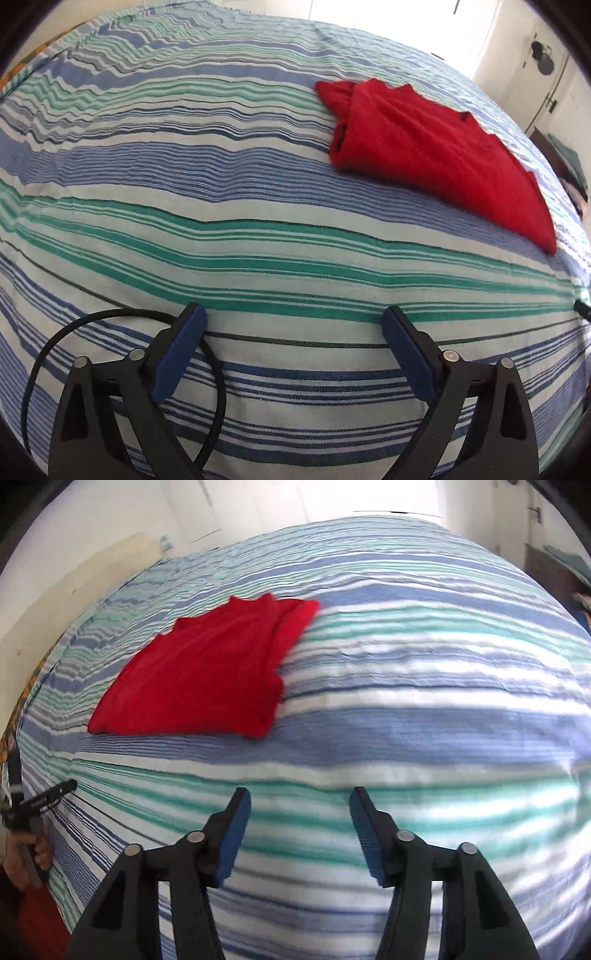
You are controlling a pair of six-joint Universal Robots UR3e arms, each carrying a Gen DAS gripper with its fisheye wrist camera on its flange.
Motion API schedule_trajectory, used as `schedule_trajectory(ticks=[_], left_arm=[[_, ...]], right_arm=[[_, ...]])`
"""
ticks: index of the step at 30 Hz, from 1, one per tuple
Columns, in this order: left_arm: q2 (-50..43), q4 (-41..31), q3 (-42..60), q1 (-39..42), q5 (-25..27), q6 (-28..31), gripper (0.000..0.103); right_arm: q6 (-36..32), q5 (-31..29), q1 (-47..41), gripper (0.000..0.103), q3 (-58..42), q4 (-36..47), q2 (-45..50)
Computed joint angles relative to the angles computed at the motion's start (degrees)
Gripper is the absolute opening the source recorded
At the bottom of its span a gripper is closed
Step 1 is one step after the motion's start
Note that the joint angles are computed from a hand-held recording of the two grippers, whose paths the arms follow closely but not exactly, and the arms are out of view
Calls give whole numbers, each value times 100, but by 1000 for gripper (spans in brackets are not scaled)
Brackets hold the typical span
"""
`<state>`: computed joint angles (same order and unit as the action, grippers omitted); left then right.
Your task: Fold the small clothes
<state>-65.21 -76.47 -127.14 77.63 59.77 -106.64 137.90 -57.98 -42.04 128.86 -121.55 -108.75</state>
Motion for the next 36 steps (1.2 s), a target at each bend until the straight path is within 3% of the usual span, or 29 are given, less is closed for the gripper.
schedule_trajectory(ticks=[2, 6, 12, 14, 15, 18, 20, 23, 26, 29, 31, 34, 35, 36], left_arm=[[-86, -76, 46, 20, -31, 109, 102], [58, -185, -67, 197, -113, 328, 102], [411, 112, -389, 172, -104, 309, 102], [455, -3, -131, 52, 21, 6, 99], [482, -509, 160, 188, -103, 54, 88], [-290, -3015, 1820, 526, -903, 500, 90], [-955, -3057, 2555, -107, -1079, -73, 92], [-1840, -1642, 3073, -1315, -1151, -1526, 92], [-3007, -246, 3703, -2412, -808, -3135, 92], [-4182, -300, 4740, -3163, -567, -3965, 91], [-4763, -330, 5251, -3604, -178, -4247, 85], [-5073, -17, 5392, -3976, 459, -4485, 51], [-5033, 49, 5353, -3985, 439, -4465, 19], [-5033, -35, 5463, -4012, 481, -4510, 9]], right_arm=[[-52, -124, -308, 60, 423, -86, -114], [-1155, 933, -1484, 60, 1264, 544, -882], [-1595, 1127, -1702, 69, 1077, 1126, -741], [-1631, 1148, -1730, 69, 1075, 1140, -718], [-1701, 1149, -1777, 69, 1106, 1193, -756], [-1824, 1171, -1865, 69, 1145, 1455, -968], [-1933, 1208, -1941, 70, 1157, 1548, -972], [-1991, 1239, -1913, 74, 1135, 1564, -889], [-1950, 1214, -1844, 76, 1149, 1470, -893], [-1942, 1215, -1834, 76, 1154, 1451, -893], [-1942, 1219, -1834, 76, 1157, 1443, -882], [-1938, 1216, -1815, 77, 1161, 1424, -878], [-1927, 1214, -1793, 78, 1161, 1395, -861], [-1911, 1210, -1762, 80, 1159, 1354, -834]])
